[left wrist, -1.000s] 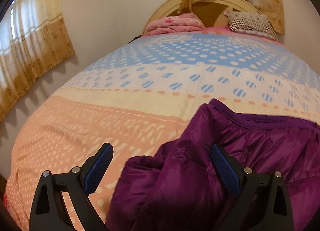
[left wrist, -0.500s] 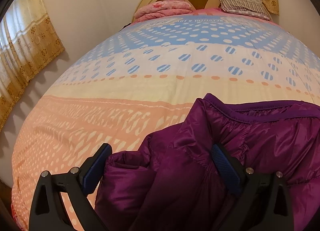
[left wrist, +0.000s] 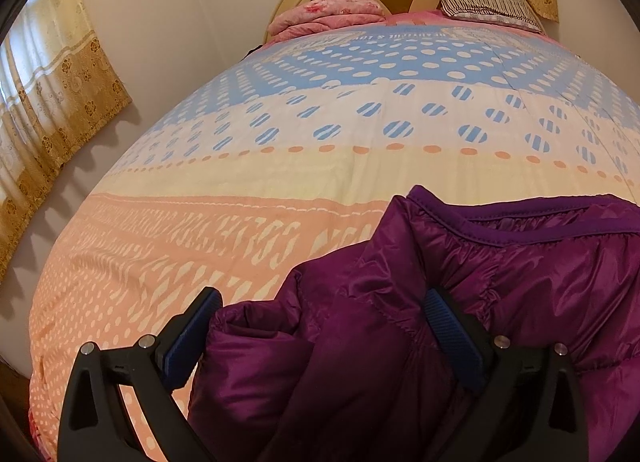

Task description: Fold large clothes

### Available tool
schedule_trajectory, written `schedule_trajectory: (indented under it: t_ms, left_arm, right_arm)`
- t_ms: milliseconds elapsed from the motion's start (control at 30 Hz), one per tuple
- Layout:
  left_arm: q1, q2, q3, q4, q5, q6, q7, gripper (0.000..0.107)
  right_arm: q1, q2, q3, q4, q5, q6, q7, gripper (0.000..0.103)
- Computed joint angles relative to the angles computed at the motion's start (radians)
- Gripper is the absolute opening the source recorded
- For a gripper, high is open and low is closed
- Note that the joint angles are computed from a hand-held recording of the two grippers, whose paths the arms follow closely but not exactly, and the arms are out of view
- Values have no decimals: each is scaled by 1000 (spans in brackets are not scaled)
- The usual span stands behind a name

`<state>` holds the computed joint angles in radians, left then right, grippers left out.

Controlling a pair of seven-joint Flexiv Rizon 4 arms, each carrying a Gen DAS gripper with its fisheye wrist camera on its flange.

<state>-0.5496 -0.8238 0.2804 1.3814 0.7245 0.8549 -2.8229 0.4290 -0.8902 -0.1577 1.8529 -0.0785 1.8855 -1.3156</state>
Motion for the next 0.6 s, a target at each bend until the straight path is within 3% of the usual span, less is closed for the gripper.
schedule_trajectory:
  t_ms: [600]
  left_arm:
    - [-4, -3, 0, -7, 6, -14, 2, 102]
  right_arm:
    - [43, -7, -46, -3, 19, -12, 2, 87]
